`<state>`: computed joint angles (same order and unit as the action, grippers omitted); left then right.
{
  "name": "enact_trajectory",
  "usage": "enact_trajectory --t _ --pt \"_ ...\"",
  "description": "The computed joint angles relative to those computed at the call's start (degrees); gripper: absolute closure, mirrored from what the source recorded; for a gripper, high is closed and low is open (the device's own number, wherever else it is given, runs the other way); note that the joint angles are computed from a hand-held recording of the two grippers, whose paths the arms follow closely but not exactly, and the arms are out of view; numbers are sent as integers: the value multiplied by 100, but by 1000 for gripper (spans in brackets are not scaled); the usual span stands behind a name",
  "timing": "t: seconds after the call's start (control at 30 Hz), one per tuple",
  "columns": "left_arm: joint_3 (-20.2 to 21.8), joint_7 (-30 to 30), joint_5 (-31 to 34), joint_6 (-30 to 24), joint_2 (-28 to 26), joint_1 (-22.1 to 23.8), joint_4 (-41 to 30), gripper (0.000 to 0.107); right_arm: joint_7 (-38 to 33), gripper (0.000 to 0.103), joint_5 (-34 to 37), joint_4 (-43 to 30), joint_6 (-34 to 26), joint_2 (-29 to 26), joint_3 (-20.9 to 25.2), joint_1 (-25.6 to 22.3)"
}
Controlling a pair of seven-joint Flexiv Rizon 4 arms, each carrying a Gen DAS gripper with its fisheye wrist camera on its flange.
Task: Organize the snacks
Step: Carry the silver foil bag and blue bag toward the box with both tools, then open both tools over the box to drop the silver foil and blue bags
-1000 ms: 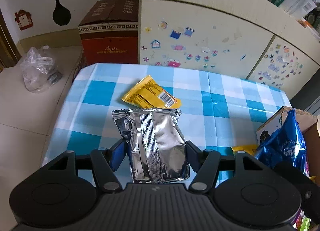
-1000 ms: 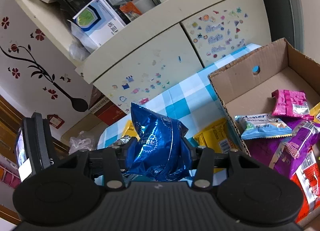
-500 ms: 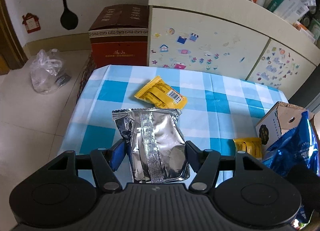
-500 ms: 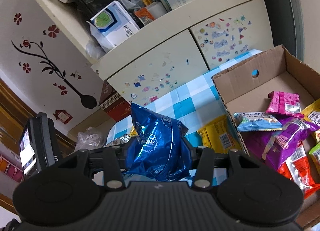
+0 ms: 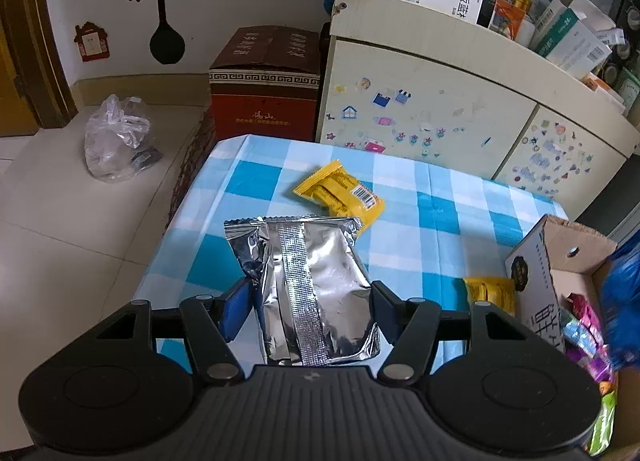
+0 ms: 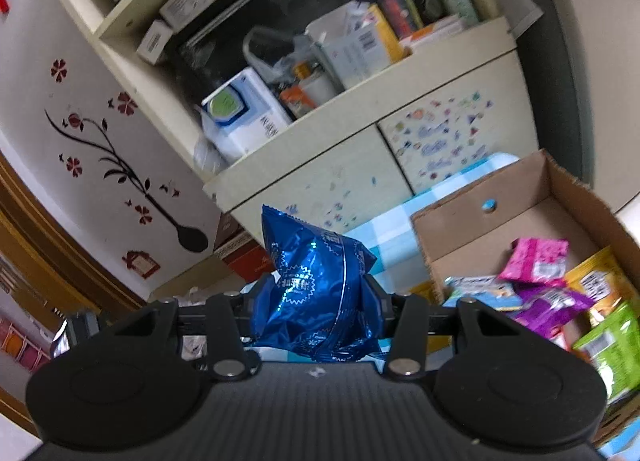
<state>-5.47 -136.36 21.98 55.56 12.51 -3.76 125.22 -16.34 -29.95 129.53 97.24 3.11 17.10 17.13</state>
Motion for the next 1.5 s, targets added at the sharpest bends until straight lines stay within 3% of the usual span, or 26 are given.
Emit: enact_trajectory --t 0.13,0.27,0.43,0.57,0.8,1.17,1.5 --pt "-74 -189 165 -39 138 7 114 38 247 56 -248 82 126 99 96 -362" --pt "-209 -307 401 -125 259 5 217 38 145 56 -59 173 170 255 96 -478" --pt "-282 -403 436 -187 365 -105 385 38 226 56 -116 258 280 425 469 -1145" --pt "-325 -436 286 -221 450 -195 474 38 -146 56 498 389 196 605 108 -708" --pt "-483 -414 -71 -149 360 -396 266 38 -289 56 1090 537 -32 793 -4 -645" --pt "-836 -379 224 -54 -379 -943 -899 38 -487 56 1830 694 -300 956 -293 -392" --pt "-641 -462 357 -205 -1051 -1511 -1593 38 -1081 56 2764 692 -441 1118 -724 211"
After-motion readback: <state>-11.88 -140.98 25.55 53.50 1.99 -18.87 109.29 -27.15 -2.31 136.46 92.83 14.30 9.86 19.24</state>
